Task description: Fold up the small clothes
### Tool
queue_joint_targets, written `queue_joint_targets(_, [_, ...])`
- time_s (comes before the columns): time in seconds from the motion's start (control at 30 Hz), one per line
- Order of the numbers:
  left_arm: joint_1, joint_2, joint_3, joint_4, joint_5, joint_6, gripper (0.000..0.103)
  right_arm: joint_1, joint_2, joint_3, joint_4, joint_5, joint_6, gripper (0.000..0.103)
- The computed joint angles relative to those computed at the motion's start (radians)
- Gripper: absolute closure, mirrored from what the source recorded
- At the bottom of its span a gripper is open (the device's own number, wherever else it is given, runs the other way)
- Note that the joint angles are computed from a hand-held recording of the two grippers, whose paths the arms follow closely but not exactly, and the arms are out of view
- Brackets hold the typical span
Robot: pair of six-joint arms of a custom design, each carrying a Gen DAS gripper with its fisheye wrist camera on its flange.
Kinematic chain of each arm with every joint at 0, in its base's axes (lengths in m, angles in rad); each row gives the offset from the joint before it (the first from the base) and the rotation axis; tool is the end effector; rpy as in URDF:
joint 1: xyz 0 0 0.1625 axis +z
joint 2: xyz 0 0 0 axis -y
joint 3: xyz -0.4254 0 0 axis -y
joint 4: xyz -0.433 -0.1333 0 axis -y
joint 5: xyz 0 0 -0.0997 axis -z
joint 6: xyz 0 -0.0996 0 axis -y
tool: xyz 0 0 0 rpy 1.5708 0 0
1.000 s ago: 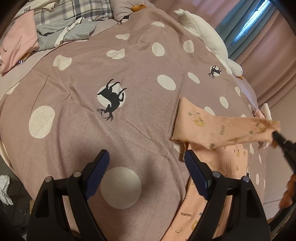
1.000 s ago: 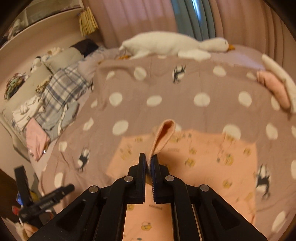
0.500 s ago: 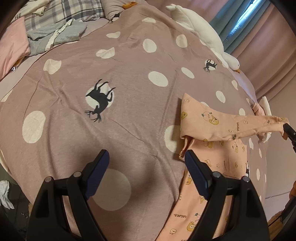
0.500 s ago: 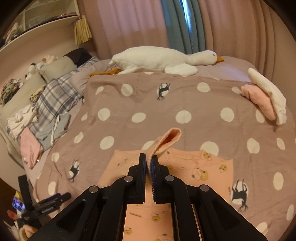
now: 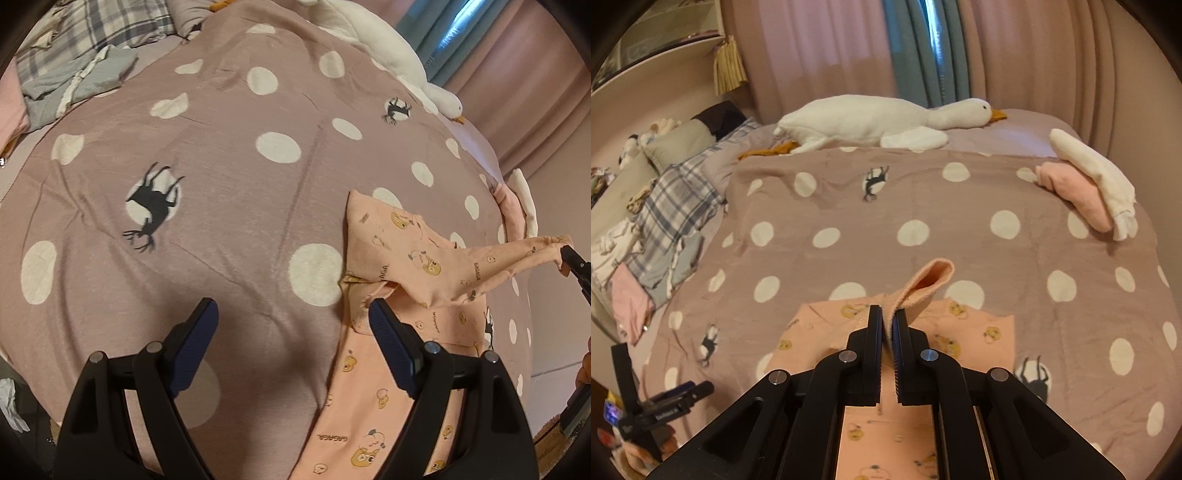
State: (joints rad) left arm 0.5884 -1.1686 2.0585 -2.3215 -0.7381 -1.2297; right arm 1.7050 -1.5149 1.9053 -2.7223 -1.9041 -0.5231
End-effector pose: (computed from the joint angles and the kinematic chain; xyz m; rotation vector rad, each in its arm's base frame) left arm -0.3248 -0.4655 0.1373 -0.2319 2.4904 -0.9101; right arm 0.1749 -0.5428 0.4231 0.6554 -2.4493 0.9107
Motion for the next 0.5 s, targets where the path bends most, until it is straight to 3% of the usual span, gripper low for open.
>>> queue_joint_targets(0.4, [0.046,0.109,-0.072,-0.094,-0.114,0.139,0.022,-0.064,-0.008,-0.02,0.029,-0.025,-0.003,0.096])
queue_joint_targets(0.5, [0.061,0.134,-0.088,-0.143,-0.138,0.185,0.033,-0.078,-0.013,-0.02,0.036,-0.026,-0.009,0.096])
